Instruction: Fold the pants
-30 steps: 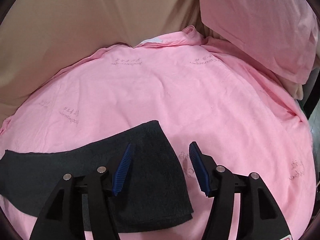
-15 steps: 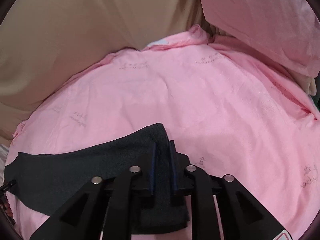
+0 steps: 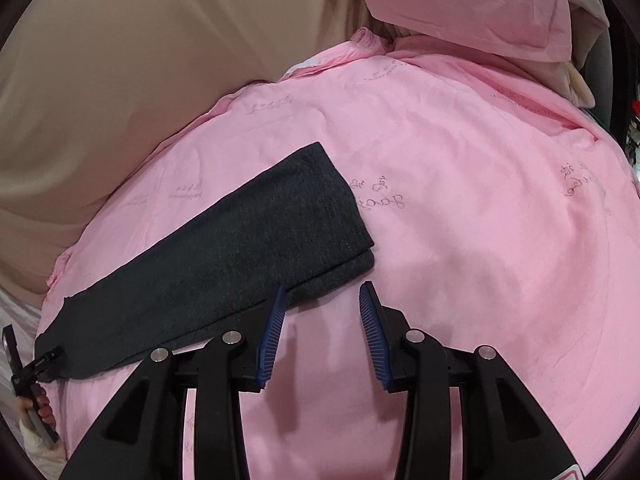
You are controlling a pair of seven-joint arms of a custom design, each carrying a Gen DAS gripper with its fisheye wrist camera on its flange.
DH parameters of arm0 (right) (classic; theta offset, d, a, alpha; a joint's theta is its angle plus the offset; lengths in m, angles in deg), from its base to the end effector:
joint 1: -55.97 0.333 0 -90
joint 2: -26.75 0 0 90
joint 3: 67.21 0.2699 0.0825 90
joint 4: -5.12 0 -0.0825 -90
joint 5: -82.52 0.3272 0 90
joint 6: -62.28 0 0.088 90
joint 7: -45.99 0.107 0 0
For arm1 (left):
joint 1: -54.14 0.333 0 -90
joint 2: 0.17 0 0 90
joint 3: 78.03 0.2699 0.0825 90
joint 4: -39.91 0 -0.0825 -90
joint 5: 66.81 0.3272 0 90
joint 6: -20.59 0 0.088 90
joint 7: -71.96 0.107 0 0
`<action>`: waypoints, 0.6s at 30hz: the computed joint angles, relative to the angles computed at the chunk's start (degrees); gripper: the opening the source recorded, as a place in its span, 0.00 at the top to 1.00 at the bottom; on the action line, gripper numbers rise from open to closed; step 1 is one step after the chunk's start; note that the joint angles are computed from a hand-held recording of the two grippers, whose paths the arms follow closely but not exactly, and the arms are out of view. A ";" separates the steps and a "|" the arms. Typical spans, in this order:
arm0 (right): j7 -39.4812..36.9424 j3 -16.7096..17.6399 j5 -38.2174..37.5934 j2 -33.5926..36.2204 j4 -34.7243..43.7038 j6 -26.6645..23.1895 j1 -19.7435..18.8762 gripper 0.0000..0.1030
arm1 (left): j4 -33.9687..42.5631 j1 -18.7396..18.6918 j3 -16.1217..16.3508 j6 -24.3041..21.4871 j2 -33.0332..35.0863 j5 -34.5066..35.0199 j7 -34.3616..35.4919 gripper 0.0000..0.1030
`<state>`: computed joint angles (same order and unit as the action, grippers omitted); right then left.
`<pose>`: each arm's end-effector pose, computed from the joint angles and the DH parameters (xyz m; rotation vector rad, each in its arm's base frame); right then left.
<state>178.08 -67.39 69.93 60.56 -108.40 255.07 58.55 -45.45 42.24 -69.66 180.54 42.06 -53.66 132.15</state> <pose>0.5990 0.0492 0.2667 -1.2661 2.0333 -0.4323 0.6790 -0.0750 0.3017 -2.0354 1.6657 -0.5278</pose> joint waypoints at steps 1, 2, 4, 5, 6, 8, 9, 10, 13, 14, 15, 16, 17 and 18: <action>0.16 3.21 -0.69 1.10 1.19 0.24 -3.25 0.62 | -0.63 -0.07 -0.13 0.32 -0.38 -0.08 -0.16 0.28; 0.68 4.98 -0.74 2.45 2.78 0.06 -5.03 0.62 | -1.29 -0.02 -0.43 0.74 -0.77 -0.21 -0.04 0.28; 0.36 4.68 -0.98 4.16 5.84 -1.97 -4.61 0.70 | -2.36 -0.44 -0.32 1.12 -1.40 -0.07 -0.04 0.28; -0.23 5.85 -1.57 4.16 6.23 -2.90 -5.64 0.86 | -2.77 -0.71 -0.12 1.04 -1.63 0.11 -0.11 0.28; 1.07 6.67 -2.93 3.26 4.62 -1.17 -6.61 0.97 | -2.91 -0.86 -0.01 0.79 -1.75 0.20 -0.18 0.28; -1.54 3.60 0.49 -0.86 -0.74 2.99 -3.98 0.98 | -3.75 -0.98 0.23 0.56 -2.45 0.41 -0.55 0.28; 0.16 2.98 -1.86 -2.19 -2.72 4.65 -4.37 0.98 | -4.36 -1.11 0.40 0.87 -2.84 0.67 -0.79 0.28; 0.56 3.97 -2.75 -2.31 -3.24 4.19 -6.00 0.99 | -4.91 -1.23 0.63 1.18 -3.17 1.03 -0.92 0.28; 0.02 8.22 -5.82 1.47 0.15 -0.56 -10.55 0.98 | -4.07 -0.74 0.19 0.71 -2.35 1.09 -0.30 0.28; -0.27 7.24 -5.59 0.83 -0.15 -1.11 -9.43 0.97 | -3.51 -0.59 0.02 0.17 -1.95 0.88 -0.22 0.28; 0.63 5.27 -4.99 -0.38 -1.29 -0.66 -7.51 0.93 | -2.93 -0.68 0.10 -0.42 -1.55 0.80 -0.48 0.28; 0.73 1.30 -2.65 -1.71 -3.23 1.64 -3.59 0.83 | -2.94 -0.71 0.14 -0.20 -1.52 0.87 -0.68 0.28; -0.55 -2.03 0.79 -3.01 -5.24 3.60 -0.06 0.78 | -3.27 -0.71 0.13 0.16 -1.70 0.95 -0.77 0.28; 1.00 -4.05 0.21 -3.79 -6.30 4.65 1.48 0.69 | -3.67 -0.46 -0.09 0.68 -1.94 0.83 -0.63 0.27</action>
